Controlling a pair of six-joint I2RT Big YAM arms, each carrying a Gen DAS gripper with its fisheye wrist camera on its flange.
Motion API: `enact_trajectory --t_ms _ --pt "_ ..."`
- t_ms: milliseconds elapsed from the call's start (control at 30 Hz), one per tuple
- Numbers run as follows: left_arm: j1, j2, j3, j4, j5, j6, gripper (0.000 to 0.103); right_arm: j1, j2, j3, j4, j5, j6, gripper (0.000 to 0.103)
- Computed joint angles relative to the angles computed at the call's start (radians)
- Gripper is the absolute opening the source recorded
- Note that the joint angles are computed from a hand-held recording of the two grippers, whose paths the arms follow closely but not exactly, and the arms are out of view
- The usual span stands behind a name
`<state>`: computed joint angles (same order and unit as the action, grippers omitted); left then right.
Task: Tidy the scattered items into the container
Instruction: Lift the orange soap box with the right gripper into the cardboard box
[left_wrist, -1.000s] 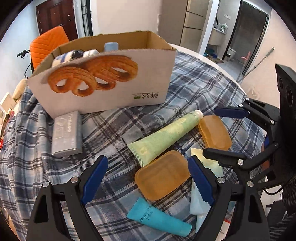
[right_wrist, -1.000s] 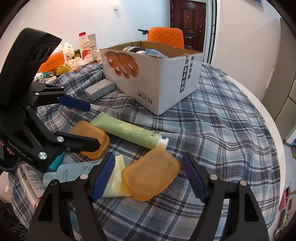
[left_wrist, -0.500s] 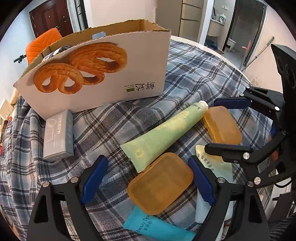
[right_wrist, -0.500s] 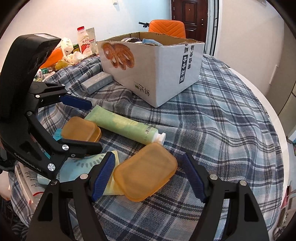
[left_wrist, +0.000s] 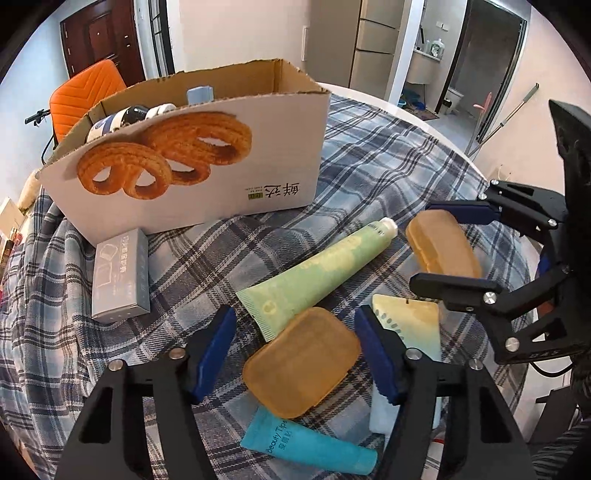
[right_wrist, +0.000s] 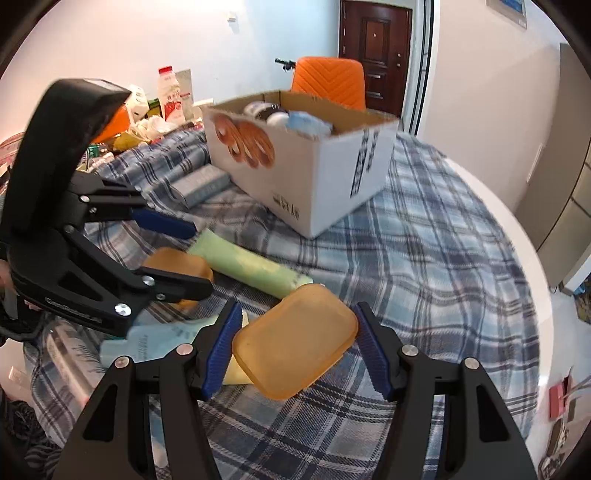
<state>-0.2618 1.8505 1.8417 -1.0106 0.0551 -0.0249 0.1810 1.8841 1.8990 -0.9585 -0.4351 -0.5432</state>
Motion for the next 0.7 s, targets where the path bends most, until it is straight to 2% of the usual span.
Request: enact_trajectory --t_ms 267,367,500,700 --pt "-0.005 -0.027 -0.009 0.017 0.008 -0.006 0.061 0.009 -0.023 0.005 0.022 -0.003 0.002 0.061" --pt "-0.004 -0.036 -0.007 0.014 0.015 -0.005 0.052 0.014 -0.025 0.011 0.025 -0.001 0.005 0.061" --pt "0.001 -0.04 0.007 0.006 0.022 -0.009 0.051 0.019 -0.017 0.037 0.023 -0.002 0.011 0.061" --pt "0.022 -0.014 0.084 -0.017 0.003 -0.025 0.051 0.034 0.055 0.196 -0.021 -0.02 0.052 0.061"
